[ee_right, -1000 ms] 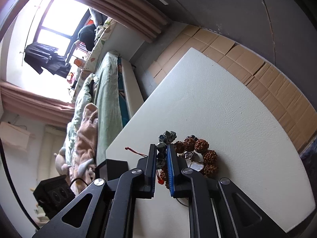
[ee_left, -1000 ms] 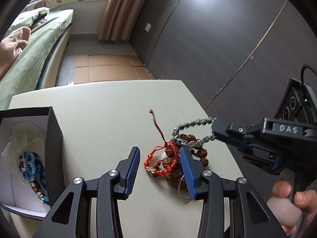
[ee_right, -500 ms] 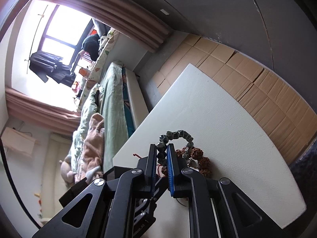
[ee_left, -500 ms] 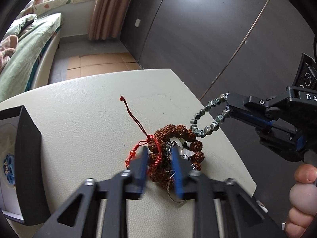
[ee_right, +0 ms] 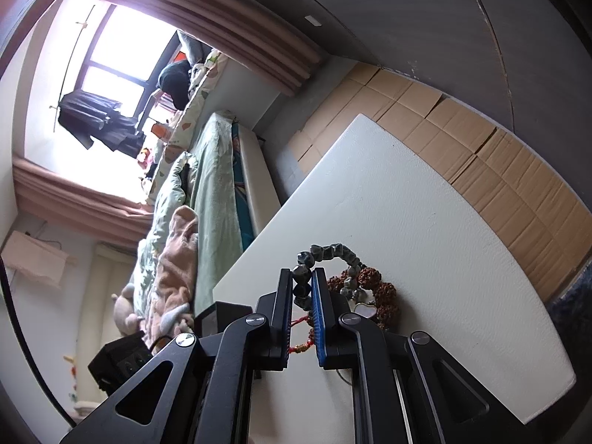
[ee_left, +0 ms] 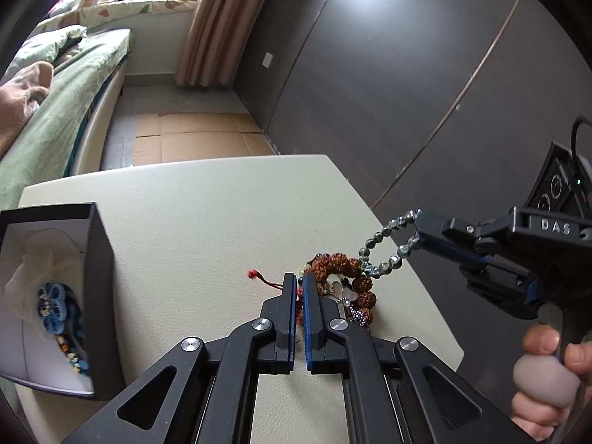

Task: Organize jewelry
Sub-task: 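Release the red bracelet into the box with the left tool while the right tool drops the grey bracelet in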

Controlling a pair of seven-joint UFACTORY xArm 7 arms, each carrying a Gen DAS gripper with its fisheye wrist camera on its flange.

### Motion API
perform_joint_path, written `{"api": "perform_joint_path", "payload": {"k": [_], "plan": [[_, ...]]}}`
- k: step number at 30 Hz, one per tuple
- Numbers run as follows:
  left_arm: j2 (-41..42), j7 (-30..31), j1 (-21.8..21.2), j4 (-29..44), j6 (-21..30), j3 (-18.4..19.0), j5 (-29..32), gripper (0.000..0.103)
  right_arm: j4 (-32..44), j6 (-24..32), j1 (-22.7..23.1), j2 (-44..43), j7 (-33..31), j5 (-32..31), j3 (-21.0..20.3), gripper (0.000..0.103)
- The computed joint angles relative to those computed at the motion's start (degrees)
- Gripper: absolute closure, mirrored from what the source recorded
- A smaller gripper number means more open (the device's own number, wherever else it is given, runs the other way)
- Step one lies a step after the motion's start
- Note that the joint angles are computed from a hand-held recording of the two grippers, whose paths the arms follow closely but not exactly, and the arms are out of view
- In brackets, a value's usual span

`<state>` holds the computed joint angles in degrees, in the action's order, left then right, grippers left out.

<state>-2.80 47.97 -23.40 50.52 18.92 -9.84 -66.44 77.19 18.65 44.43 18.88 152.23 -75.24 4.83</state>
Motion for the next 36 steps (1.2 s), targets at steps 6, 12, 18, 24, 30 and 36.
{"api": "perform_joint_path", "payload": {"k": [6, 12, 18, 24, 30, 36], "plan": [[-3.9, 2.5, 0.9, -1.9, 1.4, 2.0, -3.6, 0.1, 1.9, 0.9, 1.0, 0.6, 3.5, -5.6, 0.1, 0.091], [-7.6, 4.2, 1.6, -3.7, 2.2, 4.3, -5.7, 0.1, 6.3, 0.9, 1.7, 3.3, 4.1, -9.0, 0.6, 0.091], [-10.4, 5.3, 3.1, -4.6, 1.8, 6.9, -7.3, 0.1, 12.3, 0.1, 3.2, 6.9, 2.9, -11.7, 0.1, 0.091], [-11.9, 3.9, 5.0, -5.1, 1.5, 8.6, -7.2, 0.1, 18.3, -1.3, 5.2, 10.9, -1.1, -10.4, -1.5, 0.091], [-9.7, -10.7, 7.8, -4.3, 2.4, 9.0, 5.4, 0.061, 23.8, -3.3, 8.0, 14.7, -4.2, -8.4, -4.5, 0.091], [-11.9, -7.7, 6.6, -5.9, -1.4, 10.9, 1.1, 0.022, 31.0, -6.6, 10.1, 19.7, -8.4, -5.3, -7.4, 0.091]]}}
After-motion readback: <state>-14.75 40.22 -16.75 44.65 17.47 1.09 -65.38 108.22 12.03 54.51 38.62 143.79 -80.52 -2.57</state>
